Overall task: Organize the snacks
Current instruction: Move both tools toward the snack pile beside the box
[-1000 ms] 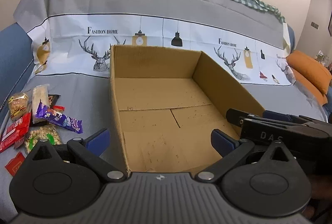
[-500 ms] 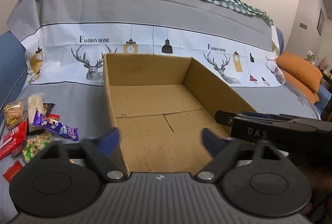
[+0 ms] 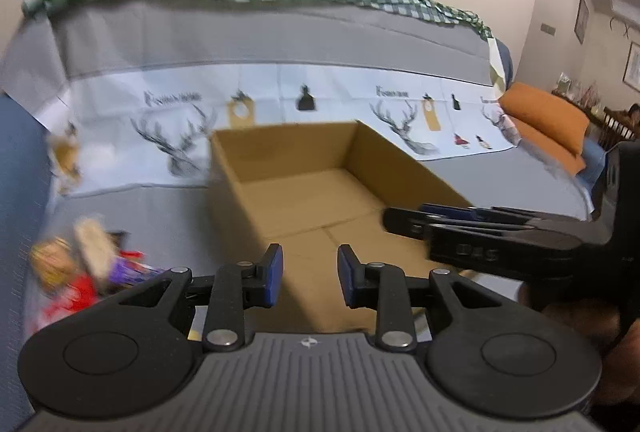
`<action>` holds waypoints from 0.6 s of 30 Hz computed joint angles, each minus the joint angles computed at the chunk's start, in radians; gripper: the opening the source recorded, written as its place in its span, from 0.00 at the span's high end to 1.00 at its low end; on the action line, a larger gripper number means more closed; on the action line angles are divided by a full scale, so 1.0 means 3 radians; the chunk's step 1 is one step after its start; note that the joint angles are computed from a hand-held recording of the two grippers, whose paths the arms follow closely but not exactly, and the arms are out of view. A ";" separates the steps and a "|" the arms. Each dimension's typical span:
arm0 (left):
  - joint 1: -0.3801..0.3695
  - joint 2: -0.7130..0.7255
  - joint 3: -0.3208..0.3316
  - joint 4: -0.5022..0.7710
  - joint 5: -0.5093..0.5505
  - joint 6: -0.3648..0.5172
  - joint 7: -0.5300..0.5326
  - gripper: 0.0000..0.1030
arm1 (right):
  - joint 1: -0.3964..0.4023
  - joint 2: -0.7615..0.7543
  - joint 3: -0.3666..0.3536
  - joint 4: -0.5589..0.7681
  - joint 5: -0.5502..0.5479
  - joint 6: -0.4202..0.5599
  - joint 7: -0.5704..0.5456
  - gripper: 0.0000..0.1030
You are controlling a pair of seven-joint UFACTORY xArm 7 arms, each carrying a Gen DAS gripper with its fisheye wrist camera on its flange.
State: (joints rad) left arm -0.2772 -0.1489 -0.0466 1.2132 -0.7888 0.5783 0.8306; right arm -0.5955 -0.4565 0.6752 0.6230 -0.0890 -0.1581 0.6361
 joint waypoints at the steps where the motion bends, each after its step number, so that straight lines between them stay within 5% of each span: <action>1: 0.0029 0.0004 0.0068 0.0004 -0.0065 0.0027 0.0127 0.68 | 0.0070 0.0027 -0.0043 0.0022 -0.0002 -0.0002 -0.0010 0.52; 6: 0.0253 0.0123 0.0286 -0.0081 -0.0360 0.0133 0.0560 0.80 | 0.0228 0.0175 -0.0047 0.0182 0.0002 -0.0051 -0.0075 0.52; 10: 0.0544 0.0249 0.0312 -0.0142 -0.0722 0.0091 0.0209 0.81 | 0.0060 0.0375 0.0293 0.0372 -0.0008 -0.0113 -0.0194 0.53; 14: 0.0692 0.0343 0.0255 -0.0127 -0.0727 -0.0150 -0.0257 0.81 | -0.0255 0.0622 0.0825 0.0577 -0.0005 -0.0165 -0.0415 0.59; 18: 0.0775 0.0604 0.0164 0.0109 0.0103 -0.0011 -0.0961 0.74 | -0.0978 0.0873 0.1694 0.0838 -0.0051 -0.0046 -0.0610 0.59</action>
State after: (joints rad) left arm -0.0447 0.0324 0.0026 1.2458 -0.7578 0.5750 0.5421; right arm -0.8888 -0.1947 1.1836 0.8745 -0.1044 -0.1718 0.4531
